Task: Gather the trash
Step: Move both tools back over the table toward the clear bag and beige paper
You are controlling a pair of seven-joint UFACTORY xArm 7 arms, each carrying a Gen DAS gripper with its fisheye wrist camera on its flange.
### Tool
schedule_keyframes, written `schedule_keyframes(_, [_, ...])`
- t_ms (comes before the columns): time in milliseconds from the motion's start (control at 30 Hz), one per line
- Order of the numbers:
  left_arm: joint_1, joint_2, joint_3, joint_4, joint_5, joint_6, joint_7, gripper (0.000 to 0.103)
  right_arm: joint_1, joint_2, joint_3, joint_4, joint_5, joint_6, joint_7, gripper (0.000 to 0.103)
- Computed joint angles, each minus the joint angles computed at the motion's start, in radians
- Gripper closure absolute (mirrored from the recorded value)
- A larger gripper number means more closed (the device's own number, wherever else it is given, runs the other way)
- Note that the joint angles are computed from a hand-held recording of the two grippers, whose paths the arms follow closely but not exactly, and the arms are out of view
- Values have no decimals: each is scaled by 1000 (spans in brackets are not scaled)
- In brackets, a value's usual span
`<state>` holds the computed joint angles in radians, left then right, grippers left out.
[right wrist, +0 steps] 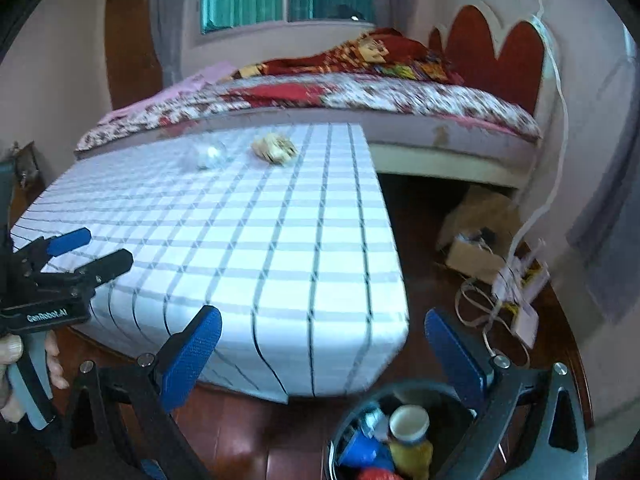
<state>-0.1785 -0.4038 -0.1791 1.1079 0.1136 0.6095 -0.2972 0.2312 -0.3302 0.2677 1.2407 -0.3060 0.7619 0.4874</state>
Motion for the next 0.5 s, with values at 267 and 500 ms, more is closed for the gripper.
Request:
schedule_keyframes(267, [27,120,54,125,6,27,80,1,58,288,-28,283,-19,21,-43,0])
schedule_keyframes(500, [41,256,92,265,-31,19,161,2,151,547,-99,613,-57,126,-64,0])
